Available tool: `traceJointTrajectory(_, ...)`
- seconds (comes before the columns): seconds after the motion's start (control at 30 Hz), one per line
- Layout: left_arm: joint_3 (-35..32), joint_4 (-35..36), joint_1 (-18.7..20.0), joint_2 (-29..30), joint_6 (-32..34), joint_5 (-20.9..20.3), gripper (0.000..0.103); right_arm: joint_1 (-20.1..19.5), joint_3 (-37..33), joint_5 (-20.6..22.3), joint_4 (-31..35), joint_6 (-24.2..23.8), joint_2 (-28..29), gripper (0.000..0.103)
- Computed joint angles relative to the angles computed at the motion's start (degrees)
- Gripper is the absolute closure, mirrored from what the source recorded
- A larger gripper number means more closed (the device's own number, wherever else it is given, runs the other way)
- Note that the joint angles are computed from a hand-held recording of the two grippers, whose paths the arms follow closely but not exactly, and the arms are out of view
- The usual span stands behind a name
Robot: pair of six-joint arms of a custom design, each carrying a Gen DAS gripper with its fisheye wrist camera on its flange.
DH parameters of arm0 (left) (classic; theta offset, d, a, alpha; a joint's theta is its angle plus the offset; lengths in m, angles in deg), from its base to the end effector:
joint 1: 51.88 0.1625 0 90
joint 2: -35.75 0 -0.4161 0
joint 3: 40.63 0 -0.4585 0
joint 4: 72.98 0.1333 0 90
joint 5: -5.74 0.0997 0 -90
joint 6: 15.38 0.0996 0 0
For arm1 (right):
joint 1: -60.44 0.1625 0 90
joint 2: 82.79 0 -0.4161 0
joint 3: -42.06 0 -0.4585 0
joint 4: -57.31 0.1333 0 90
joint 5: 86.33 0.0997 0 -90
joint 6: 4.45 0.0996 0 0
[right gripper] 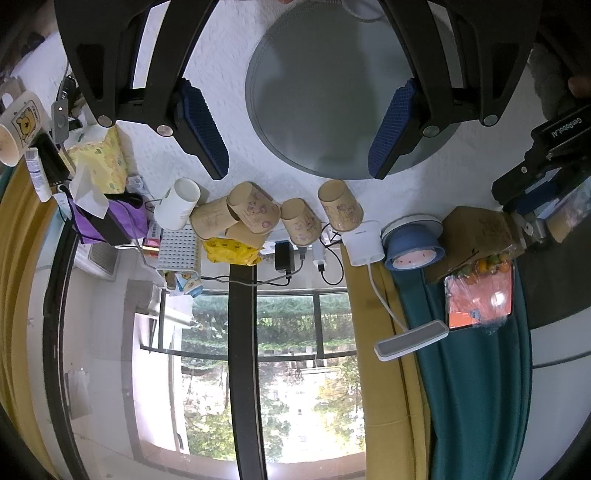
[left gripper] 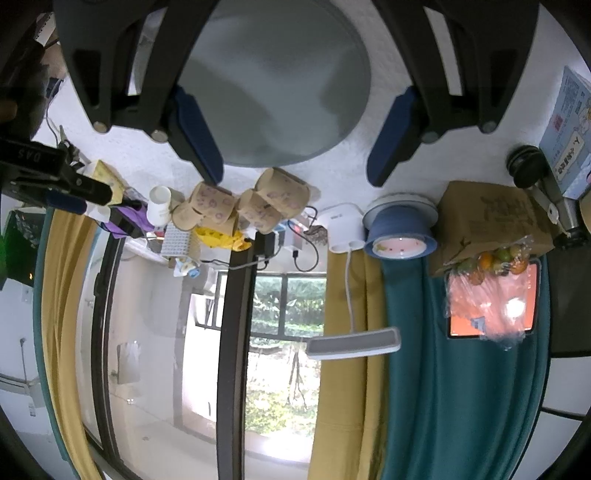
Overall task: Flip cup upright
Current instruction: 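Move the left gripper toward the tan drawn paper cup lying sideways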
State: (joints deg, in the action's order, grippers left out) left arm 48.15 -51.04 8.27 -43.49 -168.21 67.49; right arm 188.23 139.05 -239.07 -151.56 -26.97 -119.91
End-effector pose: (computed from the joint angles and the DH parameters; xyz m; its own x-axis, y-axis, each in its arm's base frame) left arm -0.1185 -0.5691 0.3645 -0.7398 0.2854 -0.6093 0.6719 0.3626 -0.6459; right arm 0.4351 -0.4881 0.0790 -0.6448 0.1411 0.7512 -0.6090 0.4991 -0.6165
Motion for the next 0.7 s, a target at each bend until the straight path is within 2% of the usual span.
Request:
traceJointTrajectory(0.33,-5.58,3.29,0.64,5.42,-0.26,-0.52,0.022,-2.92,-0.96,1.57,4.70,3.05,-1.11,0.022)
traceJointTrajectory(0.47,-11.35,7.92,0.95,10.85,-1.40,-1.98,0.022,-5.55,-0.95,2.79,11.38,8.69,-2.91,0.022)
traceJointTrajectory(0.6,-17.92,12.38,1.11,17.04,-1.90,-3.77,0.022,-8.46,-1.08,4.08,15.50,12.20,-4.32,0.022)
traceJointTrajectory(0.7,-23.95,16.12,1.42,22.20,-2.73,-4.49,0.022,-10.39,-1.24,5.09,16.64,13.06,-5.03,0.022)
